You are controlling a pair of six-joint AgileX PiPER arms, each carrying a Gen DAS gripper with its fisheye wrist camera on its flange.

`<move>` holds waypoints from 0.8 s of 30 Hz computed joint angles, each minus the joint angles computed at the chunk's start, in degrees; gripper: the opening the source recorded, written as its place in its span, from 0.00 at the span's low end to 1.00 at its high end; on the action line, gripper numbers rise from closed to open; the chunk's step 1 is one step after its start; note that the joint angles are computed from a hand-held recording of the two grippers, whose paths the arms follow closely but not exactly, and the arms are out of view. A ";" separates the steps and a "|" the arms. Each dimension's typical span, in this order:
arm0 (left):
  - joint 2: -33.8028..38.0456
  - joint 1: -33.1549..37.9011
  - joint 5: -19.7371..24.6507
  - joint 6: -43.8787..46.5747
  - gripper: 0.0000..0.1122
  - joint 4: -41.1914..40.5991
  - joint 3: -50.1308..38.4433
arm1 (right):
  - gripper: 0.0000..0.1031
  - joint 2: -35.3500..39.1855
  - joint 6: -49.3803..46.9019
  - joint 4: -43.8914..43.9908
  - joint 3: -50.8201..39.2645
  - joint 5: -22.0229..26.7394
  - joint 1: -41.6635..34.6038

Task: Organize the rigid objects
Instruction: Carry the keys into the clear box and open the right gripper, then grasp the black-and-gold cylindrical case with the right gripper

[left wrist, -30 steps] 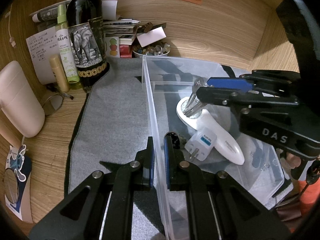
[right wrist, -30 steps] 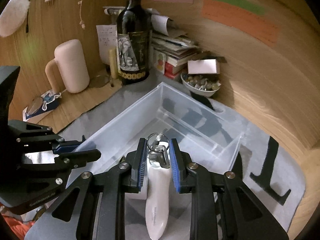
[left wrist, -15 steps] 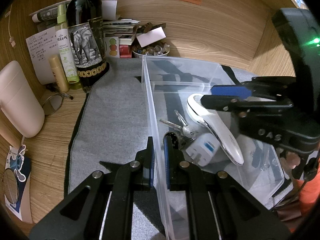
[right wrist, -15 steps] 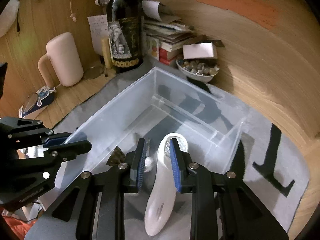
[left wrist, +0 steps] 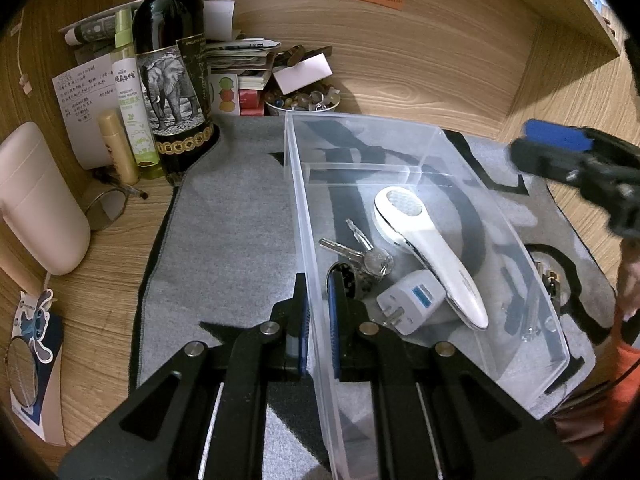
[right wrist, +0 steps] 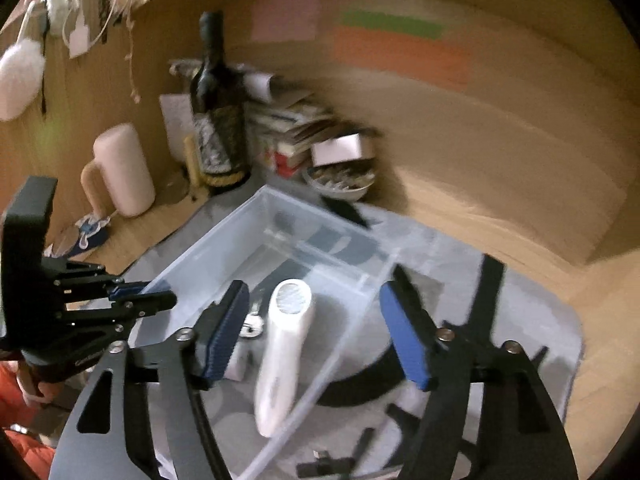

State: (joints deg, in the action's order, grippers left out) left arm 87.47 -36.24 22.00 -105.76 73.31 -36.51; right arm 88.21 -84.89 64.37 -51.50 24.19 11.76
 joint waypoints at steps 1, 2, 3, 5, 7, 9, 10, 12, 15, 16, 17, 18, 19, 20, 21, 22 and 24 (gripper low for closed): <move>-0.03 -0.01 0.00 -0.04 0.07 0.05 0.05 | 0.69 -0.59 -0.81 0.84 0.35 0.45 -1.08; -0.02 0.02 -0.01 -0.06 0.07 0.09 0.05 | 0.72 -1.25 -1.65 1.68 0.80 0.84 -2.31; -0.02 0.02 -0.01 -0.06 0.07 0.09 0.05 | 0.73 -1.95 -2.34 2.40 1.35 1.01 -3.46; -0.02 0.03 -0.03 -0.11 0.07 0.14 0.07 | 0.75 -3.04 -4.13 4.11 2.52 1.21 -5.80; -0.02 0.00 -0.01 -0.10 0.07 0.13 0.06 | 0.75 -3.73 -4.57 4.28 3.51 1.34 -7.88; -0.01 0.02 -0.03 -0.09 0.07 0.14 0.07 | 0.75 -4.02 -4.83 4.31 4.61 0.93 -9.46; -0.01 0.02 -0.03 -0.09 0.07 0.14 0.07 | 0.75 -4.05 -5.18 4.41 5.26 0.87 -10.33; -0.01 0.02 -0.03 -0.09 0.07 0.14 0.07 | 0.75 -4.10 -6.20 4.57 6.99 0.33 -11.90; -0.01 0.01 -0.03 -0.17 0.07 0.22 0.09 | 0.75 -3.33 -9.53 6.81 9.89 -1.07 -14.00; -0.01 0.01 -0.03 -0.17 0.07 0.22 0.09 | 0.75 -3.09 -10.24 7.45 10.49 -1.15 -14.62; 0.03 0.04 0.00 -0.07 0.07 0.20 0.06 | 0.75 -2.70 -11.70 8.81 11.47 -1.18 -15.70; 0.03 0.04 0.00 -0.07 0.07 0.20 0.06 | 0.75 -2.43 -12.93 10.05 12.33 -1.31 -16.47; 0.05 0.04 0.03 0.09 0.07 0.06 0.01 | 0.75 -2.45 -13.59 10.65 13.04 -1.44 -17.06; -0.04 0.05 0.03 0.12 0.07 0.07 0.08 | 0.75 -2.30 -14.66 11.70 13.96 -1.60 -17.95; -0.14 0.16 -0.04 0.22 0.07 0.10 0.19 | 0.75 -1.95 -15.17 12.31 14.53 -1.71 -18.65; -0.24 0.28 -0.14 0.30 0.07 0.13 0.28 | 0.75 -1.58 -15.52 12.49 15.18 -1.43 -19.80; -0.32 0.39 -0.22 0.42 0.07 0.15 0.36 | 0.75 -0.76 -15.41 11.99 16.35 -0.88 -21.86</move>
